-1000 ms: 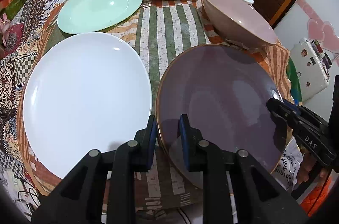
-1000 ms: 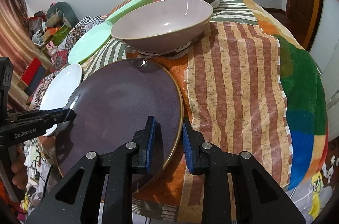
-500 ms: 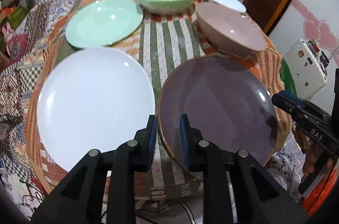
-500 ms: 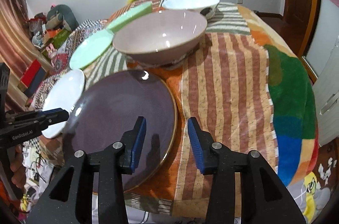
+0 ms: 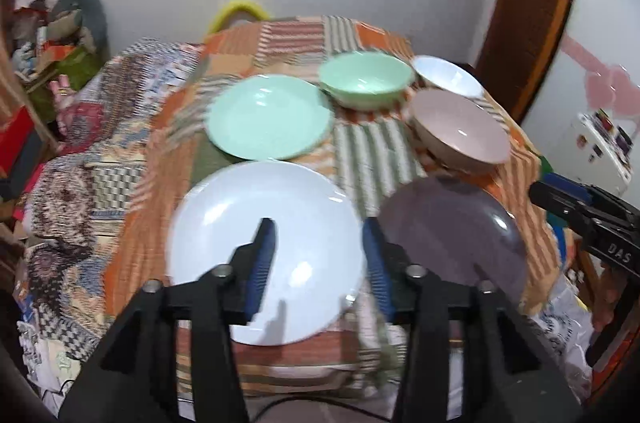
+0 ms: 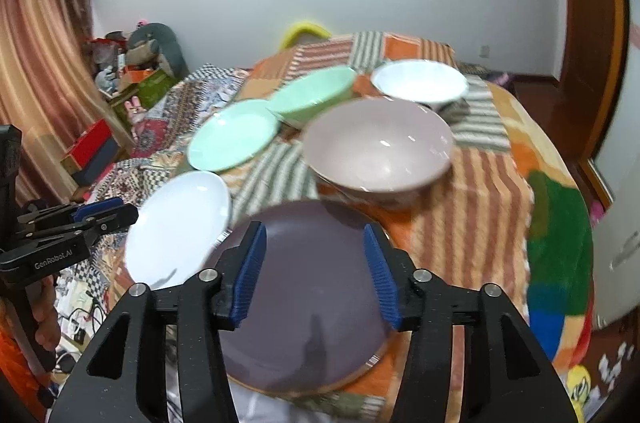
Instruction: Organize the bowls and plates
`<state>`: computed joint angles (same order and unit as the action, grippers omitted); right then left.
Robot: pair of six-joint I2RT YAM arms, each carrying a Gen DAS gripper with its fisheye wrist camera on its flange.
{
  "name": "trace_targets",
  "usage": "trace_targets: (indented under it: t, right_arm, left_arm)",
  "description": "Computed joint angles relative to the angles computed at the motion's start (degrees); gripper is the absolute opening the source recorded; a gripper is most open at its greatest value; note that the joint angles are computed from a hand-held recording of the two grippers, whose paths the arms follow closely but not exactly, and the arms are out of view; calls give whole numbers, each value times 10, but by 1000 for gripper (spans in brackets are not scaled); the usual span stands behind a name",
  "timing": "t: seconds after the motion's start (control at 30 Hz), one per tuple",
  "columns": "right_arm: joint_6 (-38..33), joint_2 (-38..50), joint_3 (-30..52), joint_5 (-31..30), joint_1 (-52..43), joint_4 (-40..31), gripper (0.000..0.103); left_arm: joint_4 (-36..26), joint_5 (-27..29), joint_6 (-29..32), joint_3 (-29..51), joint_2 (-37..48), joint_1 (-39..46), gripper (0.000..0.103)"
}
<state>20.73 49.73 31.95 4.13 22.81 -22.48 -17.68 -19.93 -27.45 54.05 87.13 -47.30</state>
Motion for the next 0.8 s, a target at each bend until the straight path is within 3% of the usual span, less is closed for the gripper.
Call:
trace_targets:
  t: [0.13,0.4,0.8]
  right_arm:
    - [3,46,19,12,37,29,50]
    - [12,163,59,12,86,84,53]
    - [10,329,137,-10,106,107,53]
  left_arm:
    - [2,0,5,-41,-43,42,55]
    - [32,58,15,-115,-67,159,60]
    - [139,169,41,-156,45,274,60]
